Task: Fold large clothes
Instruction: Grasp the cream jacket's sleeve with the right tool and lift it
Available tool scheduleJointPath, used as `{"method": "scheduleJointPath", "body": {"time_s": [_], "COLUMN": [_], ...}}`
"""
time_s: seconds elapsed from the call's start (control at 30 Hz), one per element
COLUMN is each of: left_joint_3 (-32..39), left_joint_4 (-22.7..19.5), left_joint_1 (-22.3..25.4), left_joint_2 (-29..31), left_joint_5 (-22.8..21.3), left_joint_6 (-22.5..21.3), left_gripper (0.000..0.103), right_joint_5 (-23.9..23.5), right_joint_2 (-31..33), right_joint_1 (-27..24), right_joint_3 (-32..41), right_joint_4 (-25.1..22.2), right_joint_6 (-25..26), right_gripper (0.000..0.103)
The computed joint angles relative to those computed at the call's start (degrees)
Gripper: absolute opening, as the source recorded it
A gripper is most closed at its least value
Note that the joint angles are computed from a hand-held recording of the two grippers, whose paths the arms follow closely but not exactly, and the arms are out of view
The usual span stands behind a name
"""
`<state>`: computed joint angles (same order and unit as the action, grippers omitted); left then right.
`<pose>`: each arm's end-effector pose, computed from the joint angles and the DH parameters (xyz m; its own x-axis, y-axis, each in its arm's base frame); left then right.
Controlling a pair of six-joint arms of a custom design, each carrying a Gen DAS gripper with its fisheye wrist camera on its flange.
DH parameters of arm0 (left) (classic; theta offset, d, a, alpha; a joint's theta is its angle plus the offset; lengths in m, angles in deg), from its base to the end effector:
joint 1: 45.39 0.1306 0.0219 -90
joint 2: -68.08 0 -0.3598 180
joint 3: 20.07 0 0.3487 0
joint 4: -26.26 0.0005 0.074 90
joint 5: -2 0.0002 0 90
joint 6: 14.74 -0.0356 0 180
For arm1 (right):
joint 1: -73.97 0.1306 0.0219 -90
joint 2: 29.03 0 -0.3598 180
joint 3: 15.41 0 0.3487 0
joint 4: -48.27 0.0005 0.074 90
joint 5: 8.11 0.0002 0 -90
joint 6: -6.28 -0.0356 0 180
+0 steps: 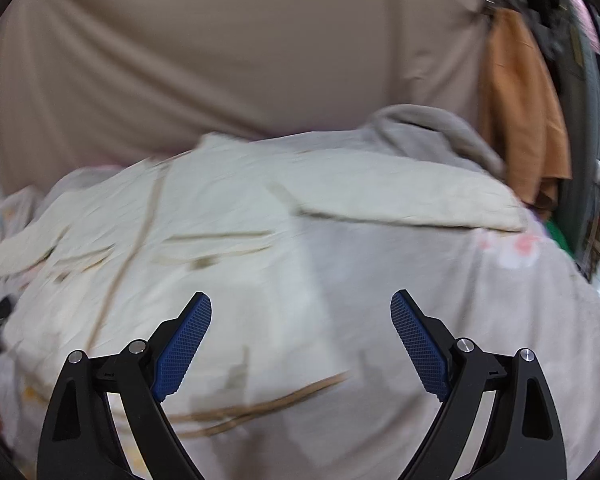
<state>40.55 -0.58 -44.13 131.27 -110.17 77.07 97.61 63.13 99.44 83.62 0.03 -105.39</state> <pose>0.3007 0.0196 0.3834 -0.4797 -0.0398 -0.8765 -0.3643 0.9178 0.1577 0.4222 0.1899 0.4601 -0.6396 0.0891 -0.7635 0.0062 0.9938 0.1107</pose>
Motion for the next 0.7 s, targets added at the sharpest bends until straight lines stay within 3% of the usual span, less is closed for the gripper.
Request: {"method": "scheduleJointPath", "body": {"time_s": [0.1, 0.17, 0.27, 0.33, 0.43, 0.53, 0.6, 0.7], "left_joint_3": [3.9, 6.3, 8.9, 10.9, 13.8, 16.5, 18.1, 20.0], "left_joint_4": [-1.2, -1.1, -0.8, -0.8, -1.1, -2.2, -2.6, -2.9], "left_joint_1": [3.8, 6.0, 8.2, 9.5, 10.8, 11.9, 12.5, 13.1], "left_joint_2": [3.4, 6.2, 10.0, 12.8, 16.7, 20.1, 21.8, 23.3], "left_joint_5": [4.5, 7.0, 9.7, 11.6, 13.2, 15.0, 15.5, 15.7], "left_joint_6": [-0.4, 0.2, 1.1, 1.9, 2.6, 3.5, 3.8, 3.9], "left_gripper": [0.098, 0.098, 0.098, 0.098, 0.098, 0.098, 0.098, 0.098], "right_joint_5": [-7.0, -9.0, -11.4, -17.0, -20.2, -21.3, -19.3, -17.2], "right_joint_2": [5.8, 9.7, 15.7, 19.5, 23.4, 27.4, 29.4, 32.7], "right_joint_1": [-10.4, -16.4, -22.0, -25.1, -27.0, -27.3, -26.4, -23.1], "right_joint_3": [5.5, 8.1, 12.6, 15.5, 18.5, 23.0, 26.8, 36.9], "right_joint_4": [-2.0, -2.2, -3.5, -3.3, -2.8, -2.9, -3.2, -4.0], "right_joint_6": [-3.2, -5.2, -7.9, -10.0, -13.8, -16.1, -17.0, -13.7], "right_gripper": [0.089, 0.089, 0.087, 0.087, 0.085, 0.056, 0.027, 0.010]}}
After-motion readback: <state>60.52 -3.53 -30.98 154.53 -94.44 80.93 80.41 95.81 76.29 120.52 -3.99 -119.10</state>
